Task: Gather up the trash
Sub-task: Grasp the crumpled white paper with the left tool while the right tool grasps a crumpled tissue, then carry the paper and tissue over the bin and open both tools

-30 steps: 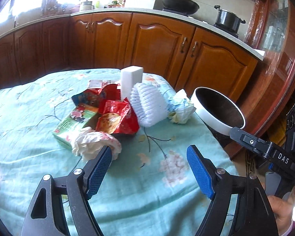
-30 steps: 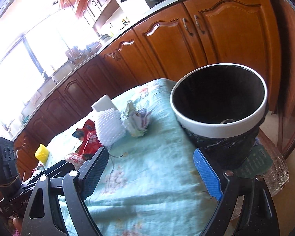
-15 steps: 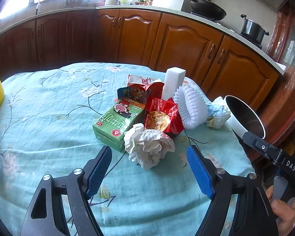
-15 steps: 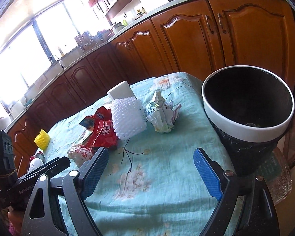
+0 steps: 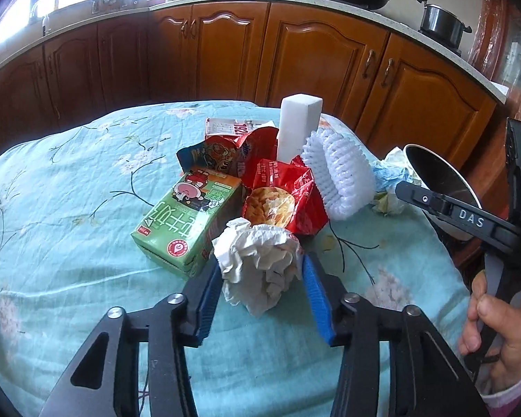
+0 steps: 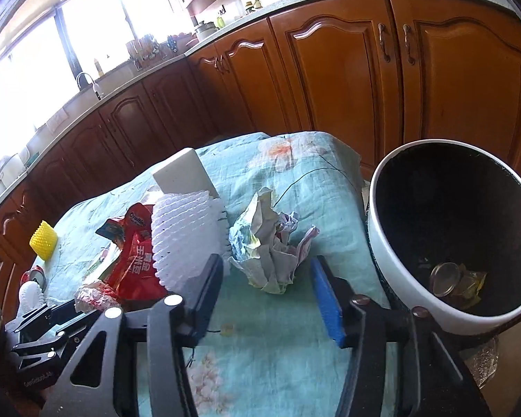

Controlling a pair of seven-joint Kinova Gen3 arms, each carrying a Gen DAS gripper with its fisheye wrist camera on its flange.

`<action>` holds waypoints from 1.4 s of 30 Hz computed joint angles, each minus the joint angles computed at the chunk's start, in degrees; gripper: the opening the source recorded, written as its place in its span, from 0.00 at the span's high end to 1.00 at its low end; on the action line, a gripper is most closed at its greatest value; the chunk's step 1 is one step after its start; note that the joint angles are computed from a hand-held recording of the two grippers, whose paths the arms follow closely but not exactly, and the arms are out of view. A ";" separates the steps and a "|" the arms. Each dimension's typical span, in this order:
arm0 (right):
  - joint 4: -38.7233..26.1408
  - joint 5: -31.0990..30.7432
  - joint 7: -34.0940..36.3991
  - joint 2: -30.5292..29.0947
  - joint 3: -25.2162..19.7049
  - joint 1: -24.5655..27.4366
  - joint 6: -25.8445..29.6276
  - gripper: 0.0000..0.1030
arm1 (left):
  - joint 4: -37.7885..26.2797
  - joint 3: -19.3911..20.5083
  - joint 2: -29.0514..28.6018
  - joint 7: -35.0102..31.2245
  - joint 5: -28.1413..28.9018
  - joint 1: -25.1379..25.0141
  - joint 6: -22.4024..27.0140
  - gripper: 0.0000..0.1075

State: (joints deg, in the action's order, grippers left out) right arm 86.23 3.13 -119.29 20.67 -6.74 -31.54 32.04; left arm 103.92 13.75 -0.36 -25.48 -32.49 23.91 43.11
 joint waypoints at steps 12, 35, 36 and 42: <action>7.03 -1.18 -0.41 -6.63 -0.86 0.85 -4.39 0.93 | 4.16 2.49 -5.68 -1.83 3.17 -3.21 -7.20 0.82; 15.12 4.03 -7.93 -17.51 -1.80 5.91 -4.69 0.93 | -7.80 -0.26 4.42 -12.00 6.44 3.57 -9.68 0.82; 15.33 4.11 -8.06 -17.70 -1.81 6.21 -4.73 0.93 | -8.51 -0.58 5.05 -12.20 6.21 4.10 -9.55 0.82; 16.14 4.47 -8.38 -18.26 -1.68 7.82 -4.94 0.93 | -12.93 -2.64 8.47 -15.70 7.72 6.11 -8.90 0.82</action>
